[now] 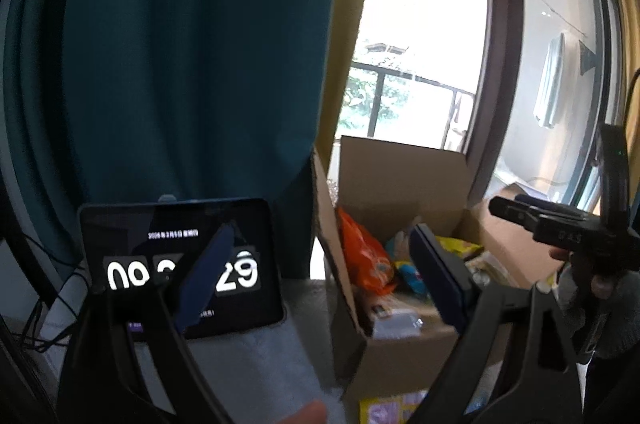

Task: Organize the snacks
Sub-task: 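Move both grippers back from the box to the remaining snacks on the table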

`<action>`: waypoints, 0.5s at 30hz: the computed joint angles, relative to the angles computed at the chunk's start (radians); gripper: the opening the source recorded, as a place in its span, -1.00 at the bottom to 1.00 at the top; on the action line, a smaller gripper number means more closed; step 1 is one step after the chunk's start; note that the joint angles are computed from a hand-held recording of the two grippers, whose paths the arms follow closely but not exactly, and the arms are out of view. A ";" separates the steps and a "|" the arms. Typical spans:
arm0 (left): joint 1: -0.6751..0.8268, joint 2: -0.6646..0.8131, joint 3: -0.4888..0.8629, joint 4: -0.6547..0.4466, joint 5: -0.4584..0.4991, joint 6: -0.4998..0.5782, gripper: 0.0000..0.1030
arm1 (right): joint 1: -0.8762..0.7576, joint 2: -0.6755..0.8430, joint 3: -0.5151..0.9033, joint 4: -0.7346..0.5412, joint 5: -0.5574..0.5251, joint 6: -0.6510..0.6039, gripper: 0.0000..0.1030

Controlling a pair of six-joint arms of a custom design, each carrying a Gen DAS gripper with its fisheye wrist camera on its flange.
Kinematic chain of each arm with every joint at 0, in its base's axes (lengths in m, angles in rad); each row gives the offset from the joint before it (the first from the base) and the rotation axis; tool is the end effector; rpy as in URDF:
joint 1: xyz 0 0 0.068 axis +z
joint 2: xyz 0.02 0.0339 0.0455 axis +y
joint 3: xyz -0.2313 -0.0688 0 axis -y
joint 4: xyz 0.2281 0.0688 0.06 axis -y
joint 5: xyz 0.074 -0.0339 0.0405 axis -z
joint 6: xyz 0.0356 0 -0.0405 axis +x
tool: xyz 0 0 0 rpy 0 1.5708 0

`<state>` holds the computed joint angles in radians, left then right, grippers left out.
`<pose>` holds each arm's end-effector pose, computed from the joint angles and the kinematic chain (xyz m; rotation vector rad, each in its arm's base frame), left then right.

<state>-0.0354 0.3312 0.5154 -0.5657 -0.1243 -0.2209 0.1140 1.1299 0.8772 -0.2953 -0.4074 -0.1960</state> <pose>0.1161 0.0003 0.2488 -0.2620 1.9318 -0.0481 0.2450 0.0422 0.2682 -0.5588 2.0159 0.3811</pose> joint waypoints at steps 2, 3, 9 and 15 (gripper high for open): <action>-0.089 -0.054 0.002 -0.061 -0.076 -0.025 0.76 | -0.033 -0.063 -0.029 -0.034 -0.028 -0.017 0.61; -0.128 -0.072 -0.001 -0.080 -0.108 -0.038 0.77 | -0.046 -0.103 -0.047 -0.054 -0.039 -0.025 0.61; -0.465 -0.154 0.002 -0.244 -0.383 -0.194 0.76 | -0.105 -0.311 -0.102 -0.210 -0.108 -0.065 0.61; -0.895 -0.102 0.010 -0.426 -0.704 -0.522 0.76 | -0.145 -0.491 -0.172 -0.316 -0.156 -0.105 0.60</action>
